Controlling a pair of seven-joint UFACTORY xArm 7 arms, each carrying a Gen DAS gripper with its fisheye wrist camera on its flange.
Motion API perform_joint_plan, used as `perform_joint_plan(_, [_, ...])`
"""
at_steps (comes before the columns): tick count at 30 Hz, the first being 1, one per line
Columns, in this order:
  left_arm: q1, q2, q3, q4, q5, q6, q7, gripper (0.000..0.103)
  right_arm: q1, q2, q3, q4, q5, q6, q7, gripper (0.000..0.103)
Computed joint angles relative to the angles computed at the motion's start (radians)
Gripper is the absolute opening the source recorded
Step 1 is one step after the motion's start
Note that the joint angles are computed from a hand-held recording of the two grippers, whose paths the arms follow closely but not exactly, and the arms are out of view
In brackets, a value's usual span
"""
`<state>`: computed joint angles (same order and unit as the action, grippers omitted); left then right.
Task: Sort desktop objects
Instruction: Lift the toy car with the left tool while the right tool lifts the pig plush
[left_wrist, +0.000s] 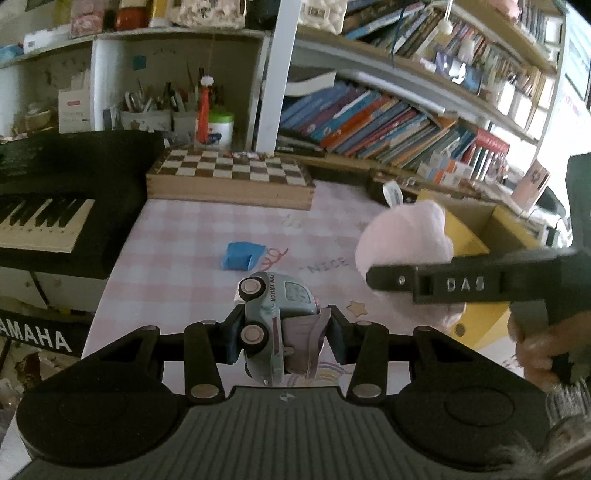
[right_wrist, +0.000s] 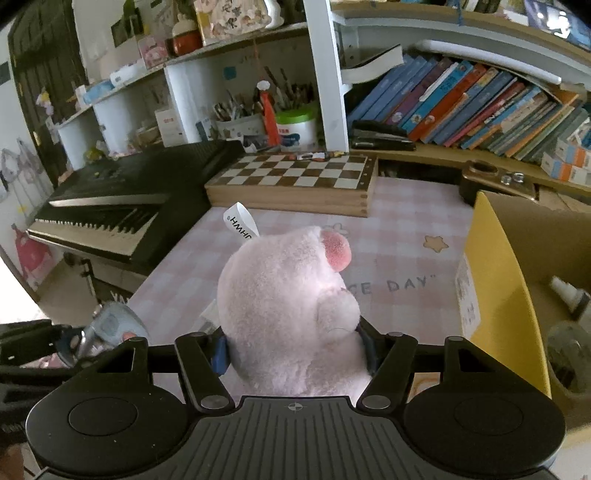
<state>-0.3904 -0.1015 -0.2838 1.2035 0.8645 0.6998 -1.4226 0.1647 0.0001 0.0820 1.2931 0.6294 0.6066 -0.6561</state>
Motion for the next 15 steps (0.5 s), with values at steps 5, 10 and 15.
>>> perform_joint_plan(5, [0.004, -0.067, -0.017, -0.057, -0.015, -0.042, -0.052, 0.042, 0.008, -0.097, -0.016, -0.091, 0.027, 0.005, 0.001, 0.065])
perform_joint_plan(10, [0.023, -0.135, -0.058, -0.119, -0.051, -0.059, -0.08, 0.042, 0.033, -0.209, -0.044, -0.195, 0.025, 0.017, 0.004, 0.065])
perform_joint_plan(15, [0.042, -0.212, -0.106, -0.179, -0.089, -0.061, -0.088, 0.042, 0.061, -0.311, -0.065, -0.289, -0.012, 0.026, 0.055, 0.065])
